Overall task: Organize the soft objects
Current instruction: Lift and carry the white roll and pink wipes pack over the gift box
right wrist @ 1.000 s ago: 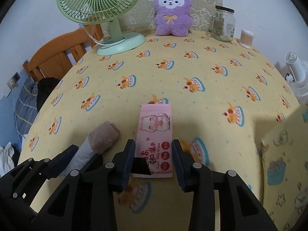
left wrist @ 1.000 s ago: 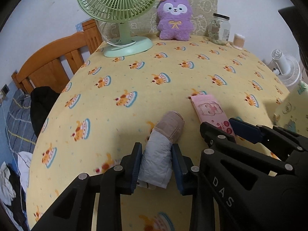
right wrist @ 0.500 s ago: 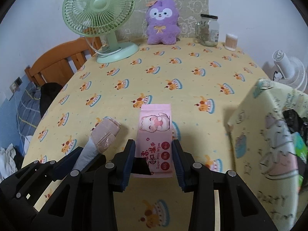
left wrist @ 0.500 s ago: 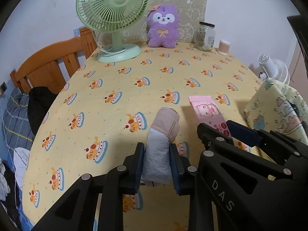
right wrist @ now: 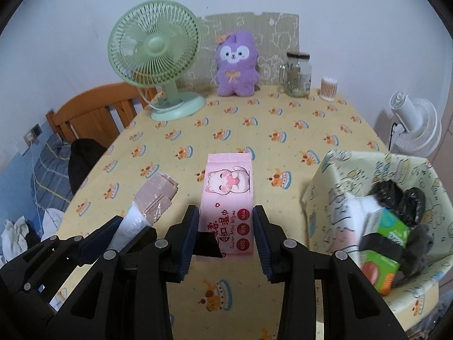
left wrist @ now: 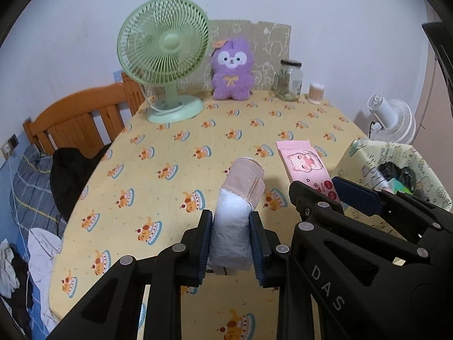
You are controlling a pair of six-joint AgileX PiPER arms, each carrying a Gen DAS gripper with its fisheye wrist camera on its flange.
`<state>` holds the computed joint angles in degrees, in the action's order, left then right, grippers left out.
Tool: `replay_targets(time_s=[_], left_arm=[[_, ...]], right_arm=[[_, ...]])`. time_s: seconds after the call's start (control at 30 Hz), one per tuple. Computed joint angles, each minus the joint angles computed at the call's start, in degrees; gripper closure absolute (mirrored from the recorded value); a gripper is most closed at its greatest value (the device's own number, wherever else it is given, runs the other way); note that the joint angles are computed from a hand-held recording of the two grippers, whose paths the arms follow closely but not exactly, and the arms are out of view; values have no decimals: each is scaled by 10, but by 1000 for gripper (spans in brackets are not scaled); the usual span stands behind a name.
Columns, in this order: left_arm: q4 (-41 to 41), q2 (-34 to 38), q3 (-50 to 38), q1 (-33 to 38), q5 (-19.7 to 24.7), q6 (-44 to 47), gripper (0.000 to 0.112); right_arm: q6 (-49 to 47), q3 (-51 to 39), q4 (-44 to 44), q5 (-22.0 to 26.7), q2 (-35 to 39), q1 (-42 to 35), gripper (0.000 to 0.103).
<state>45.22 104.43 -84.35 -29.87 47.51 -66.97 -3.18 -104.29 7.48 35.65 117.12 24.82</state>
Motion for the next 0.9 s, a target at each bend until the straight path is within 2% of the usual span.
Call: replay_targets(time_s=[0.4,0.9], left_arm=[[46,-23,-31,-56,54,-22,87],[81,-1,-106,-96,75,-16,87]], right_arm=[[-30,64,23,-30,-85,-18,61],[-76,90,52,-51,-142,-58,61]])
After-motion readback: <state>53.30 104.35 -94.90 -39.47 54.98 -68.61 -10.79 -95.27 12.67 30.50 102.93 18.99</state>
